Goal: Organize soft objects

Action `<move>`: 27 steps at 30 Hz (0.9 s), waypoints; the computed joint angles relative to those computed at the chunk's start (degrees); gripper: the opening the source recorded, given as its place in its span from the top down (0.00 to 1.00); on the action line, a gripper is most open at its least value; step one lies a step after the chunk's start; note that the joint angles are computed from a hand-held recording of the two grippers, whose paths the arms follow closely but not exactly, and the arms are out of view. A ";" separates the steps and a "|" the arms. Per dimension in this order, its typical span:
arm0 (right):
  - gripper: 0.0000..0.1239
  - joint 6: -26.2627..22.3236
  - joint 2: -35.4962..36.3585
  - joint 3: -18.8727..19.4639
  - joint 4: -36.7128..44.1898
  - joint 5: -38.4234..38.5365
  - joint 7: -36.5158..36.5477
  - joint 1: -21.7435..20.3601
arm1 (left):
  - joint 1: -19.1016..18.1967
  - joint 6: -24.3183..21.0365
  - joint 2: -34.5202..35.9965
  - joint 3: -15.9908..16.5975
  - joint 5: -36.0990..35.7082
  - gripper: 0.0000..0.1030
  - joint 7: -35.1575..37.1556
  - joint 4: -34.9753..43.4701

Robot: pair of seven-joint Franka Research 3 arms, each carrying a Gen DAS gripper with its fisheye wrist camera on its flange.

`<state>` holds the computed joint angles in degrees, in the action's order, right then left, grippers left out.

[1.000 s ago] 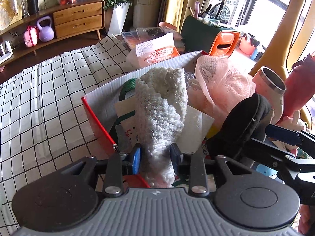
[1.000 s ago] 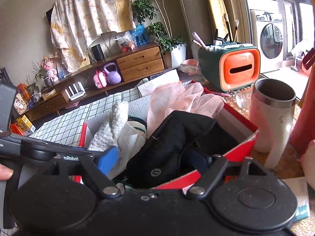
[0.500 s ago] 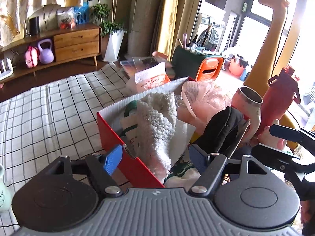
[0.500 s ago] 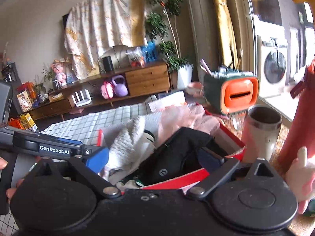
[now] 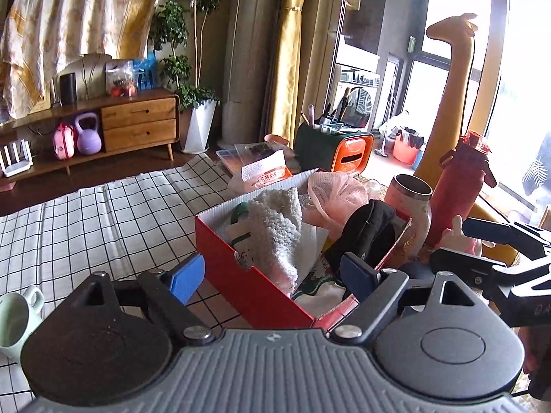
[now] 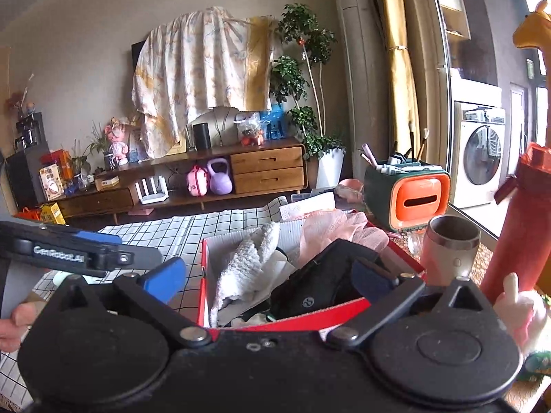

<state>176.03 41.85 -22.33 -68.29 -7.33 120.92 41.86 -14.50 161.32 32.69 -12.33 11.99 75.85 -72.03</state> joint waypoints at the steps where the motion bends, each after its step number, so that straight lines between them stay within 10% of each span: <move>1: 0.17 0.26 -0.22 -0.71 -0.61 -0.07 0.55 0.64 | -0.17 0.63 -0.92 0.48 0.38 0.15 -0.52 -1.45; 5: 0.17 3.06 -0.82 -7.07 -4.61 -0.62 4.42 5.67 | 0.17 4.04 -4.92 1.04 1.40 0.01 -2.64 -8.19; 15: 0.17 7.38 -0.19 -22.86 -13.44 6.72 7.76 19.56 | -0.10 10.14 -11.07 1.72 4.38 0.00 -5.25 -19.03; 27: 0.17 7.29 -0.37 -29.47 -18.50 16.75 4.09 28.17 | -2.82 10.95 -16.24 6.01 12.18 0.00 -18.25 -25.27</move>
